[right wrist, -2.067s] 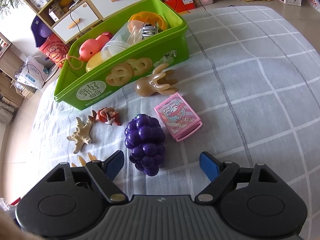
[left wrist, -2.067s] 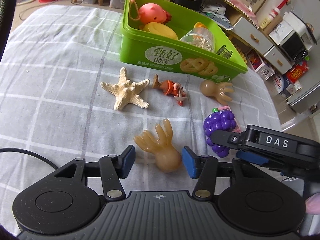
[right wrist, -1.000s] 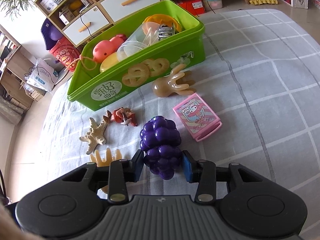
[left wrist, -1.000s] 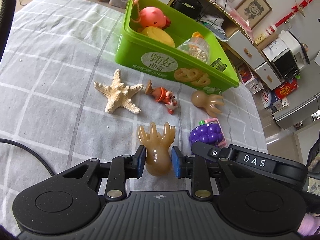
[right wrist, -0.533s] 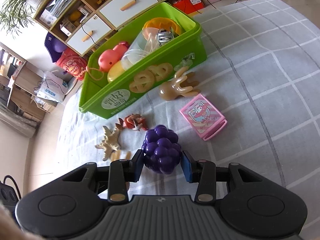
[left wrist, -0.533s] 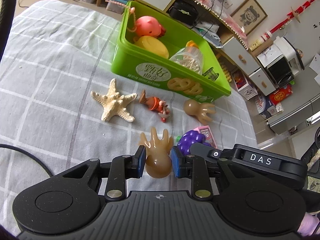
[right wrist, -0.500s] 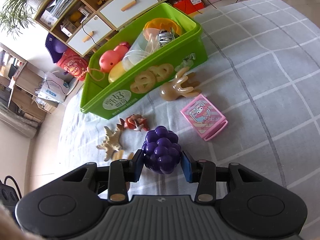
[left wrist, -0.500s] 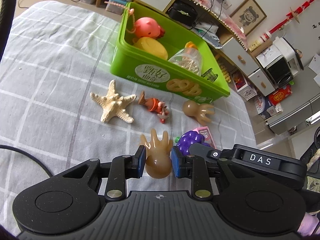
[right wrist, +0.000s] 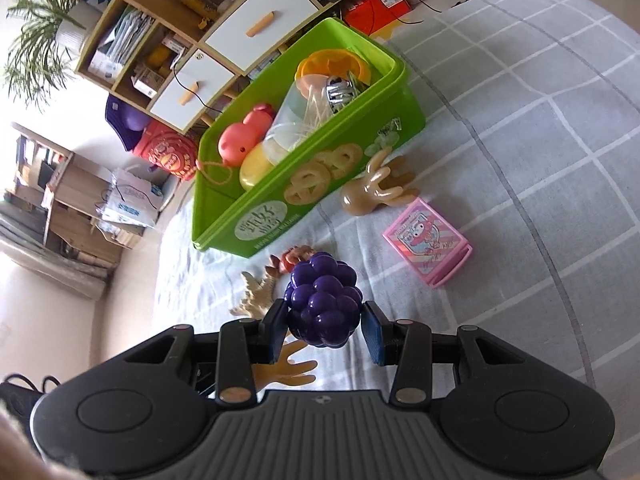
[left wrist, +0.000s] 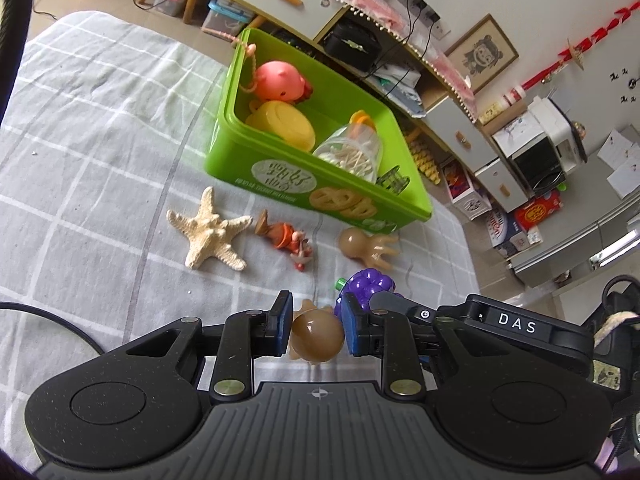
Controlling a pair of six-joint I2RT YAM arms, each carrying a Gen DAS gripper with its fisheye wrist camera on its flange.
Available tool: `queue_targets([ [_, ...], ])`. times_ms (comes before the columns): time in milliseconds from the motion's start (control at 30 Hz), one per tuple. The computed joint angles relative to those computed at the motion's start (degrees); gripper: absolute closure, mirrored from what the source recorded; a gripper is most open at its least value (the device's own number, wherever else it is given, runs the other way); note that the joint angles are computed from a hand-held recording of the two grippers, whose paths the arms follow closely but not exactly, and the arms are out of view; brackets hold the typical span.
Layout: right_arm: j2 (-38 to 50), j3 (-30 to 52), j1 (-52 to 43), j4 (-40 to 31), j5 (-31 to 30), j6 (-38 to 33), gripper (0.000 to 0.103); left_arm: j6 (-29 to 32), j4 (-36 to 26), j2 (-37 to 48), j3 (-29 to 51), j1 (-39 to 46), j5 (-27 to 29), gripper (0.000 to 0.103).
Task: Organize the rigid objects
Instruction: 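Carry the grapes and tan toy into the green bin and release both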
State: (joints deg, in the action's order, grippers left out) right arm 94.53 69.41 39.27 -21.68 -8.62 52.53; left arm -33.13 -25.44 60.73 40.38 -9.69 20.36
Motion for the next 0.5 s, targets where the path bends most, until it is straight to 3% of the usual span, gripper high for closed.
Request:
queue_targets([
  [500,2.58,7.00,-4.73,-0.46,-4.67,2.59,0.079,-0.17,1.63,6.80,8.65,5.72,1.94,0.072],
])
